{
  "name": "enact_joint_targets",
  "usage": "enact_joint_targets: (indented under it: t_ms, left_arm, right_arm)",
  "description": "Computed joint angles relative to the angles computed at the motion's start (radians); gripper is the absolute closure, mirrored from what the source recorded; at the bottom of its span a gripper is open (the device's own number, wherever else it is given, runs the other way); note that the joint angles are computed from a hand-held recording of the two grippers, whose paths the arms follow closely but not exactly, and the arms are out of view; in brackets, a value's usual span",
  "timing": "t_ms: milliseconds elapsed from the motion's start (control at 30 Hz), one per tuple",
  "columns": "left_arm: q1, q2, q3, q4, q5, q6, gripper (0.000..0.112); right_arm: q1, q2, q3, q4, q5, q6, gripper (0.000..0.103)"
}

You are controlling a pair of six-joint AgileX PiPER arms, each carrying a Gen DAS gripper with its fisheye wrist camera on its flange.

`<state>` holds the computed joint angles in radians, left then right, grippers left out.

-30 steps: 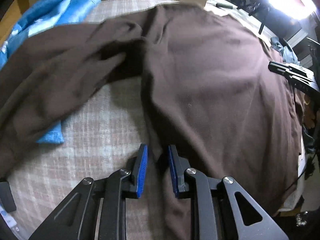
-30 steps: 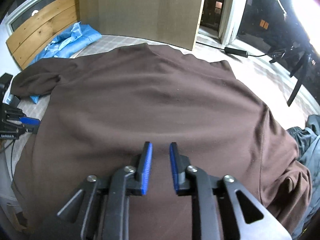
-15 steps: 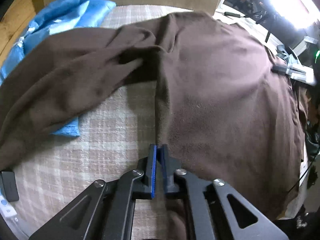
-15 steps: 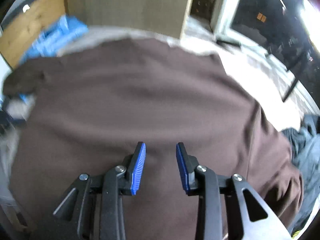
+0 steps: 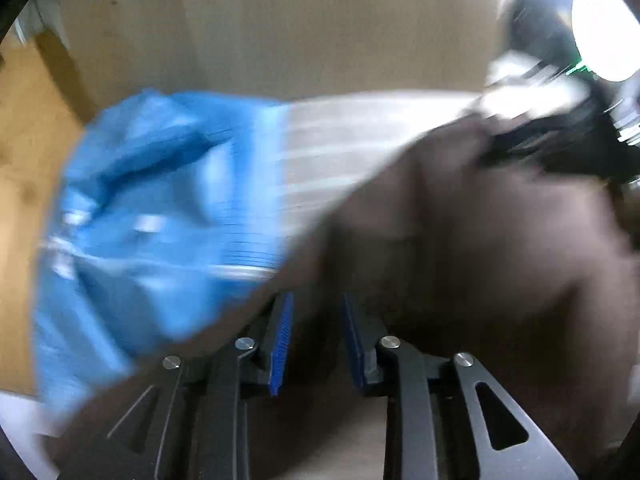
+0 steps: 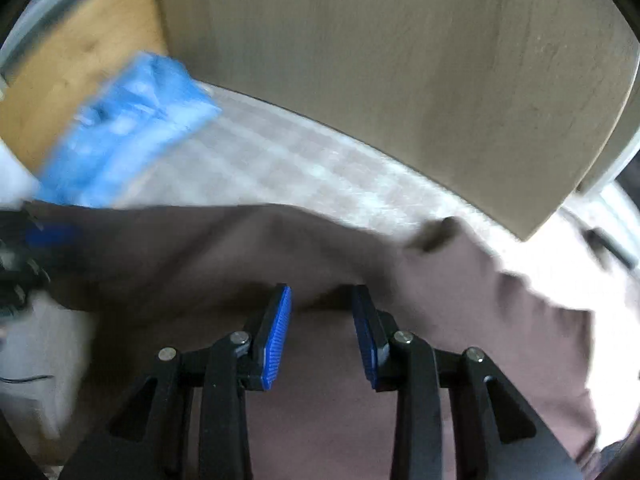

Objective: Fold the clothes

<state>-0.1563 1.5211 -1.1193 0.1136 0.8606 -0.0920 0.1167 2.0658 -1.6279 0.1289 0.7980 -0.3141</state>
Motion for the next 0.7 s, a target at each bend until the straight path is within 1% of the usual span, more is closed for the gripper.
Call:
enact_joint_targets:
  t_ms: [33,67,100,133,167,200,233,267,300,333,367,400,467,500,533,567,633,700]
  left_arm:
    - [0.030,0.000,0.003,0.002,0.009,0.014,0.110]
    - [0.058,-0.033,0.011,-0.027,0.015,0.046,0.110]
    - [0.085,-0.080,0.018,-0.073,0.024,0.088,0.107]
    - [0.092,-0.118,0.023,-0.084,0.033,0.110,0.097]
    - [0.092,-0.153,0.029,-0.069,0.049,0.130,0.089]
    - [0.093,-0.188,0.035,-0.052,0.069,0.153,0.076]
    - [0.095,-0.222,0.039,-0.035,0.089,0.179,0.071]
    - [0.112,-0.246,0.047,-0.032,0.108,0.212,0.071]
    - [0.139,-0.265,0.056,-0.036,0.127,0.249,0.072]
    - [0.166,-0.284,0.064,-0.040,0.145,0.287,0.071]
    - [0.183,-0.291,0.074,-0.031,0.147,0.303,0.070]
    - [0.196,-0.278,0.083,-0.016,0.129,0.312,0.068]
    - [0.224,-0.265,0.112,0.045,0.108,0.301,0.068]
    - [0.249,-0.272,0.120,0.039,0.101,0.315,0.068]
    - [0.280,-0.283,0.125,0.012,0.095,0.343,0.068]
    - [0.312,-0.293,0.128,-0.015,0.089,0.371,0.068]
    - [0.379,-0.311,0.134,-0.073,0.082,0.432,0.068]
    - [0.449,-0.339,0.138,-0.127,0.091,0.494,0.068]
  right_arm:
    - [-0.002,0.009,-0.008,-0.033,0.000,0.039,0.082]
    - [-0.002,0.004,-0.014,-0.050,0.014,0.062,0.082]
    - [0.008,-0.023,0.005,-0.070,0.006,0.070,0.079]
    - [0.019,-0.058,0.037,-0.076,-0.019,0.057,0.078]
    - [0.032,-0.091,0.058,-0.042,-0.024,0.009,0.076]
    - [0.043,-0.121,0.072,0.007,-0.022,-0.052,0.070]
    - [0.063,-0.136,0.075,0.048,-0.023,-0.102,0.066]
    - [0.087,-0.146,0.074,0.086,-0.025,-0.149,0.057]
    - [0.110,-0.153,0.070,0.124,-0.025,-0.195,0.052]
    - [0.134,-0.159,0.062,0.161,-0.023,-0.240,0.050]
    - [0.168,-0.147,0.045,0.167,-0.029,-0.258,0.049]
    - [0.199,-0.121,0.011,0.170,-0.023,-0.267,0.049]
    - [0.248,-0.055,-0.074,0.151,0.023,-0.239,0.049]
    - [0.271,-0.020,-0.121,0.134,0.052,-0.210,0.049]
    - [0.283,-0.012,-0.129,0.132,0.061,-0.198,0.049]
    - [0.291,-0.034,-0.096,0.144,0.050,-0.203,0.049]
    - [0.296,-0.117,0.025,0.183,0.013,-0.229,0.049]
    - [0.317,-0.210,0.178,0.191,-0.049,-0.248,0.049]
